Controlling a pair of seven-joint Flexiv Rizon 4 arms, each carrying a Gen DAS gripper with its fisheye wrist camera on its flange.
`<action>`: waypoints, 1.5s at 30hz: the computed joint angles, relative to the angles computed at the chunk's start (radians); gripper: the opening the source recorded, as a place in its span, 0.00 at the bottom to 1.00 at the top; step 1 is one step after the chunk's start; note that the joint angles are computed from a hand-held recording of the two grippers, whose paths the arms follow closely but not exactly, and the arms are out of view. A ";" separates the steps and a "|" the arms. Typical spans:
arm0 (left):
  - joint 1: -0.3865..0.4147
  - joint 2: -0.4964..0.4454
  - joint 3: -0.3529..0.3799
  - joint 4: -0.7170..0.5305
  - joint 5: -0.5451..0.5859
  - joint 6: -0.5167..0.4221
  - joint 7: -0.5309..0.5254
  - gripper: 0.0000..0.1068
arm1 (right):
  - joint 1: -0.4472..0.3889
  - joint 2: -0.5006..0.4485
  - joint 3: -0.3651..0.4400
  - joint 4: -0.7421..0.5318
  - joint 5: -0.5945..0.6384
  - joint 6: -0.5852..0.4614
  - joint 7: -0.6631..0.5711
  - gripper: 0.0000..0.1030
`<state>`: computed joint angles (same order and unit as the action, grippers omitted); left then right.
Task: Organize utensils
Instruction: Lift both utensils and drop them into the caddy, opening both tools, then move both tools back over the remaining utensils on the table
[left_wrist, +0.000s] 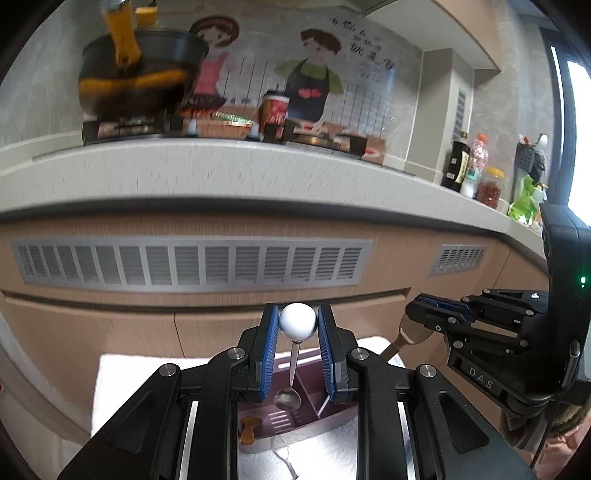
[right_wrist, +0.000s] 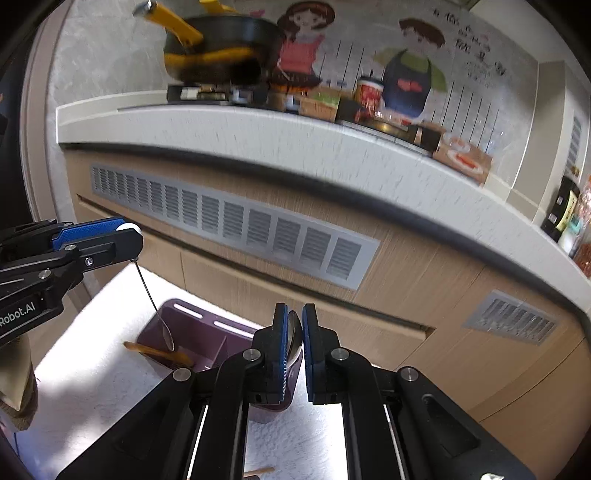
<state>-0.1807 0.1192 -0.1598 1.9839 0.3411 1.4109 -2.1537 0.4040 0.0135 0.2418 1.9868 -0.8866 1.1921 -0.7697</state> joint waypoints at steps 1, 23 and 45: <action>-0.002 -0.009 0.004 0.004 -0.011 0.004 0.006 0.21 | 0.002 -0.011 0.000 -0.004 0.018 -0.003 -0.013 0.07; 0.044 0.138 -0.049 0.159 0.083 -0.060 -0.157 0.46 | -0.137 0.112 -0.010 0.173 -0.224 0.225 0.351 0.72; 0.000 0.205 -0.094 0.486 -0.056 -0.050 -0.188 0.53 | -0.142 0.195 0.085 0.467 -0.253 0.141 0.495 0.89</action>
<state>-0.1805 0.3242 -0.2539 2.4699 0.2851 1.3613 -2.3414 0.2622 0.2084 0.3270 2.4541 -1.1396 1.3335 -0.2752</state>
